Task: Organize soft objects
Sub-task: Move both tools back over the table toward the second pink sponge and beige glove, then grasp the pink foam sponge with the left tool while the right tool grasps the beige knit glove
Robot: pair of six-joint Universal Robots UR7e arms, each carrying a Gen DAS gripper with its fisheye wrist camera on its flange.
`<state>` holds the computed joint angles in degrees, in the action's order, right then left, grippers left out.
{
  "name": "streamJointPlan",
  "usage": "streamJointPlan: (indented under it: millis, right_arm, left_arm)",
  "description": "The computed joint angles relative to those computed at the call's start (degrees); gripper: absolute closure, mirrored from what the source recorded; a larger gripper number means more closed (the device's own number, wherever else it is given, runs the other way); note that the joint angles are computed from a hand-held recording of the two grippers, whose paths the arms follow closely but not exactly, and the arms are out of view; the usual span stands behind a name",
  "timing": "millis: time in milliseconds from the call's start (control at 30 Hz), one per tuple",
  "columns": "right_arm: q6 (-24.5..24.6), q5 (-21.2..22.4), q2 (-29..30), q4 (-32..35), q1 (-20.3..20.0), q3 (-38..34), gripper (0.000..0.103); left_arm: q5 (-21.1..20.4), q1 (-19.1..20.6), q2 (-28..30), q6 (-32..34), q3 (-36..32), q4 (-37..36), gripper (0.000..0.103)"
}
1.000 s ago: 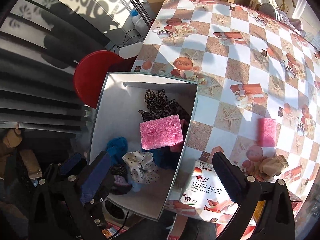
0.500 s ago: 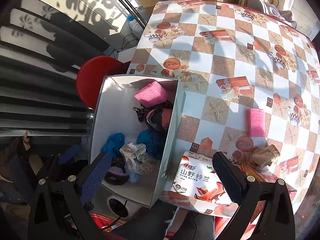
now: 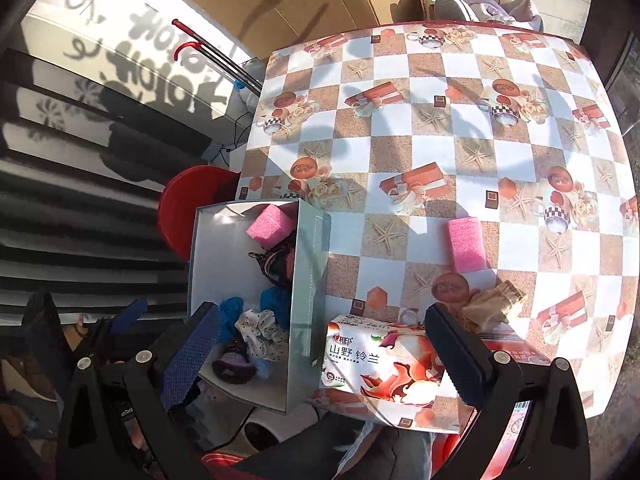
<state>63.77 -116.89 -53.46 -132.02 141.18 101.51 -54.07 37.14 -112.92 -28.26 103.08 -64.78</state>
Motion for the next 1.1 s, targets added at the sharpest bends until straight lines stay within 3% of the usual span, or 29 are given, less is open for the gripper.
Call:
streamJointPlan:
  millis: [300, 400, 500, 633, 900, 1100]
  right_arm:
    - [19.05, -5.41, -15.86, 6.87, 0.3, 13.36, 0.001]
    - [24.19, -4.83, -20.76, 9.59, -0.53, 17.9, 0.001]
    - [25.78, -3.3, -24.19, 10.16, -2.46, 22.07, 0.001]
    - [21.66, 0.85, -26.78, 4.68, -6.77, 27.98, 0.001]
    - [1.61, 11.67, -23.13, -8.85, -18.41, 33.73, 0.001]
    - [-5.27, 15.77, -21.91, -12.83, -21.93, 36.02, 0.001]
  left_arm:
    - [-5.72, -1.19, 7.02, 9.28, 5.42, -10.38, 0.009]
    - [-7.82, -1.75, 10.21, 12.03, 7.8, -13.12, 0.009]
    - [-11.29, -1.02, 14.85, 13.89, 9.58, -15.59, 0.009]
    - [-13.86, 0.8, 21.81, 12.84, 11.58, -18.35, 0.009]
    - [-15.12, 4.8, 33.2, 5.32, 13.5, -24.22, 0.009]
    - [-14.51, 6.01, 38.35, 1.71, 14.42, -26.76, 0.009]
